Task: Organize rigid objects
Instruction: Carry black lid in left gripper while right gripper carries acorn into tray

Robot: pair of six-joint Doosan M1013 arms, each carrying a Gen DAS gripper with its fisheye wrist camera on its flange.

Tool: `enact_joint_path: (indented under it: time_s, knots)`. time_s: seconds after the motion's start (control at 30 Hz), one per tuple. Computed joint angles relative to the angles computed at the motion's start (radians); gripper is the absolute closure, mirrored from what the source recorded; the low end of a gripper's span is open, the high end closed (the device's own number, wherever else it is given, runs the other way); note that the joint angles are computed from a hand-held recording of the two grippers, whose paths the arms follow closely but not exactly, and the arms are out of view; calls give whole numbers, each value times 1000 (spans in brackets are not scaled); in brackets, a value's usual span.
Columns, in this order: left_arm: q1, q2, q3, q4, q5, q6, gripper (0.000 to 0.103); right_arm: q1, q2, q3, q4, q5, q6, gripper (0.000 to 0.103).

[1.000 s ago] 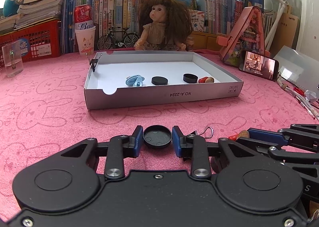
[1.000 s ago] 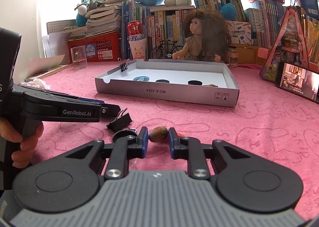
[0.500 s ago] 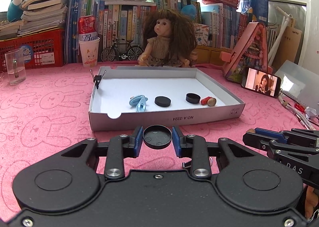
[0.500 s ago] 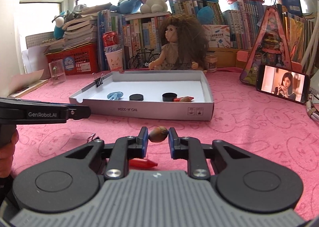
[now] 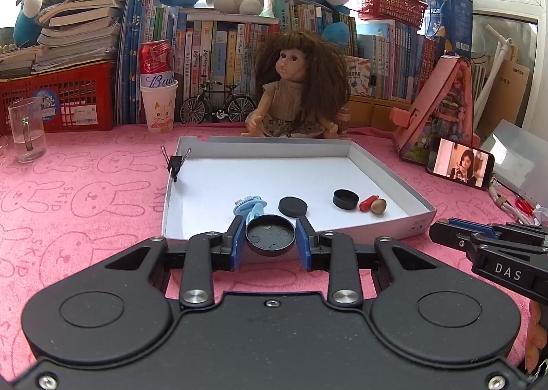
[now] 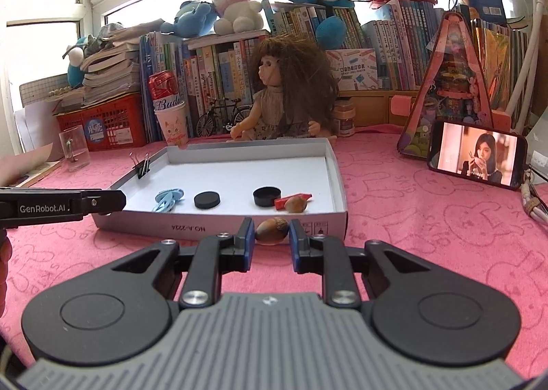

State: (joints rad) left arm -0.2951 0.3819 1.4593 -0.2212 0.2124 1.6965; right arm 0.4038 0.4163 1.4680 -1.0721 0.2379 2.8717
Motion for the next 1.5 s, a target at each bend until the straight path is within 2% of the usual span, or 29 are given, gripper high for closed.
enact_joint_path:
  time_s: [0.17,0.43,0.53,0.7,0.9,1.2,1.5]
  knots:
    - [3,19,-34,21,2,-33,73,-16,20,-38,75,-11,-39,77]
    - [10,65,-110,49,34,-81,73,-42,61,-114,291,-7,-206,78]
    - [12,86,-146,83,56,-109,73,-54,78,-149,412,4,-322,78]
    - [19,126,-219,66,114,-100,73,-78,110,-219,727,40,-606,77]
    - [26,186,-320,80,208,-152,73,-102,163,-316,1014,144,-830,77]
    - [29,249,-417,91,312,-182,73,-115,232,-435,1104,295,-868,77]
    - [24,295,-499,156,413,-230,73,-107,276,-523,1056,419,-859,77]
